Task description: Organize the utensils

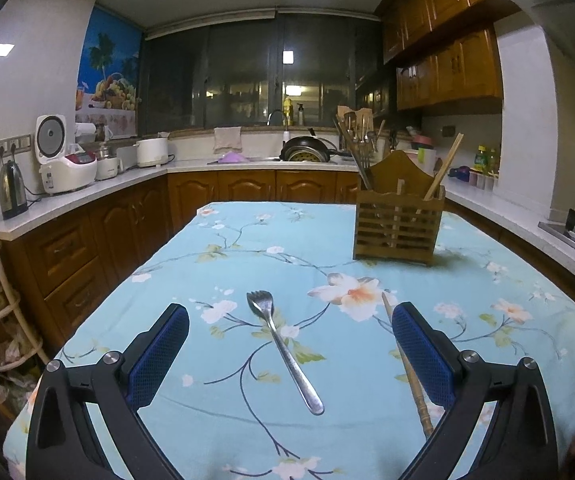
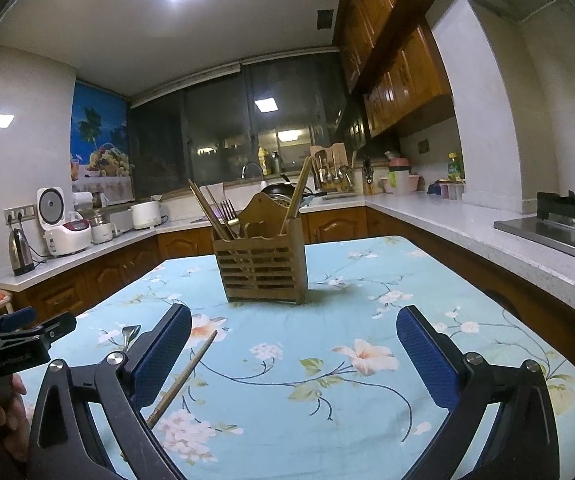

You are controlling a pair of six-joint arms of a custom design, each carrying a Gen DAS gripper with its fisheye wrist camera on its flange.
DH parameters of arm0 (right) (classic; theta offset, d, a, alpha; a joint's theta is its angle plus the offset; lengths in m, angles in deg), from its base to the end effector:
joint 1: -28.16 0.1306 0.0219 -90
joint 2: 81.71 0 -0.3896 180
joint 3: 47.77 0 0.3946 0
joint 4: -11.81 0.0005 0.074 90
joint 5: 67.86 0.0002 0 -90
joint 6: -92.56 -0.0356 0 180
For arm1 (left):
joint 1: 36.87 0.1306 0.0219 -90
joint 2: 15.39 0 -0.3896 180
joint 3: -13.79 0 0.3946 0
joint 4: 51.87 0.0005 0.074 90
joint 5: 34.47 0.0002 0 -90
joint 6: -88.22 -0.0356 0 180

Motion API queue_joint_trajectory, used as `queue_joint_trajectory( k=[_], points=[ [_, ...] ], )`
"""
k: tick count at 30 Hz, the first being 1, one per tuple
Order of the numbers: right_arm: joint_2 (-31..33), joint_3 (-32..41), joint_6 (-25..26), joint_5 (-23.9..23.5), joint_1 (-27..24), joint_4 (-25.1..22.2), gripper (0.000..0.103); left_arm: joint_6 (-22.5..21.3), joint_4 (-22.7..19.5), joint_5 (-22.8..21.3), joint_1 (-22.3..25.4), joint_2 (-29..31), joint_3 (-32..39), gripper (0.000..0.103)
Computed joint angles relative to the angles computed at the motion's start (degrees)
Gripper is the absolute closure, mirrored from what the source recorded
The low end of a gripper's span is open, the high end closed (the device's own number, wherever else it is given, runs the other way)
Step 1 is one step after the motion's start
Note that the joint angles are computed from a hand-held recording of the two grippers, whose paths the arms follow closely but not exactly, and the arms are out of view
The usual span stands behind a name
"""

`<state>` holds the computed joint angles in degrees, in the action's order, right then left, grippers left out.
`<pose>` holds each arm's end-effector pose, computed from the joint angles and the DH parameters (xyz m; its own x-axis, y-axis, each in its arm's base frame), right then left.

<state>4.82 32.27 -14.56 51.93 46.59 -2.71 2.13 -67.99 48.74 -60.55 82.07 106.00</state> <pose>0.4689 0.1371 0.4371 -0.2763 0.1772 -0.9446 0.2584 0.9604 0.1046 0.5209 -0.2244 0.4408 -0.3533 0.0810 -0.9320 0.2745 0.9614 -0.0205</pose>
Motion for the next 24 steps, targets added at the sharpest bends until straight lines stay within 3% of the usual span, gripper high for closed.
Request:
queue_joint_trajectory(
  k=[24],
  points=[
    [1.02,1.56,1.24,-0.8,0.83,0.33,0.0,-1.1,-0.37,-0.83,-0.68,-0.55,0.32,0.001]
  ],
)
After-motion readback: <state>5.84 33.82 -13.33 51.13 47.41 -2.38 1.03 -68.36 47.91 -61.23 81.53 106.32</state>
